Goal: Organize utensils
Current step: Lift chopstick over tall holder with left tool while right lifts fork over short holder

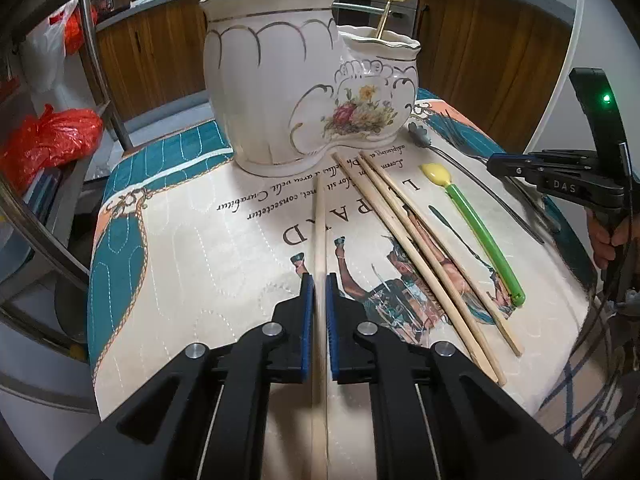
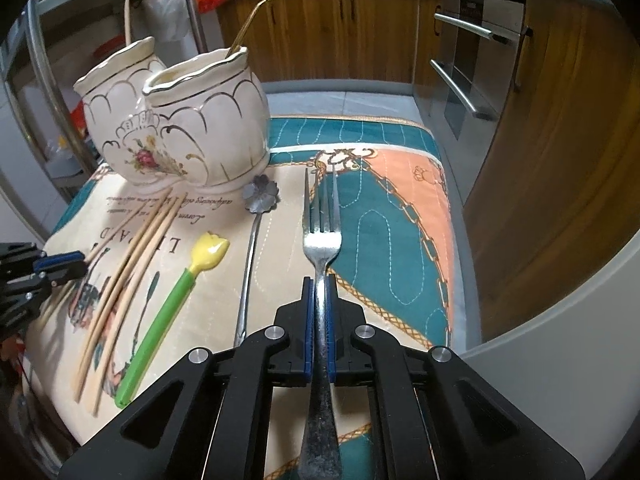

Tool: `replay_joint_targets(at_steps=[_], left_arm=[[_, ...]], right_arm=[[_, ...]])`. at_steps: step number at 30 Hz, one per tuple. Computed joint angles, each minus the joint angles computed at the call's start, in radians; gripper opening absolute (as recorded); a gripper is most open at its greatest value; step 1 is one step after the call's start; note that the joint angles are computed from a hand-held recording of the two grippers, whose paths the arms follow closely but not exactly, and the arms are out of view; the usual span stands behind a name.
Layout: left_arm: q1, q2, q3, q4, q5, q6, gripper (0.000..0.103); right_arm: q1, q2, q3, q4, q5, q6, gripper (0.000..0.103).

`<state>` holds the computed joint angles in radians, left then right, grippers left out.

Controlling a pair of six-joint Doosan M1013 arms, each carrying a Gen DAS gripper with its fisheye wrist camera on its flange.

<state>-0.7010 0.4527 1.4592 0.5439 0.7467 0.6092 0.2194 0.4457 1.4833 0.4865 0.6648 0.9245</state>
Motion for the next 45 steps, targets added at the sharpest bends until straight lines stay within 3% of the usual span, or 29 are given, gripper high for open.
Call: replay_joint_targets(at_steps=[7, 17, 23, 25, 30, 39, 45], left_arm=[[-0.003, -0.023, 0.034, 0.069, -0.064, -0.059, 0.006], [-0.018, -0.054, 0.078, 0.272, -0.144, -0.231, 0.006], [-0.035, -0.086, 0.129, 0.541, -0.195, -0.465, 0.006], [-0.044, -0.097, 0.149, 0.692, -0.201, -0.594, 0.006], [-0.049, -0.109, 0.172, 0.936, -0.178, -0.83, 0.006], [-0.016, -0.107, 0.125, 1.14, -0.161, -0.967, 0.006], [0.043, -0.087, 0.066, 1.237, -0.226, -1.135, 0.006]], right_arm=[[-0.013, -0.051, 0.067, 0.189, -0.089, -0.183, 0.006], [-0.032, -0.129, 0.173, 0.684, -0.18, -0.706, 0.006], [-0.03, -0.155, 0.202, 0.896, -0.195, -0.92, 0.006], [-0.027, -0.159, 0.199, 0.93, -0.186, -0.943, 0.006], [-0.022, -0.16, 0.179, 0.909, -0.15, -0.904, 0.006], [-0.007, -0.139, 0.118, 0.871, -0.132, -0.842, 0.006], [-0.001, -0.114, 0.063, 0.902, -0.123, -0.806, 0.006]])
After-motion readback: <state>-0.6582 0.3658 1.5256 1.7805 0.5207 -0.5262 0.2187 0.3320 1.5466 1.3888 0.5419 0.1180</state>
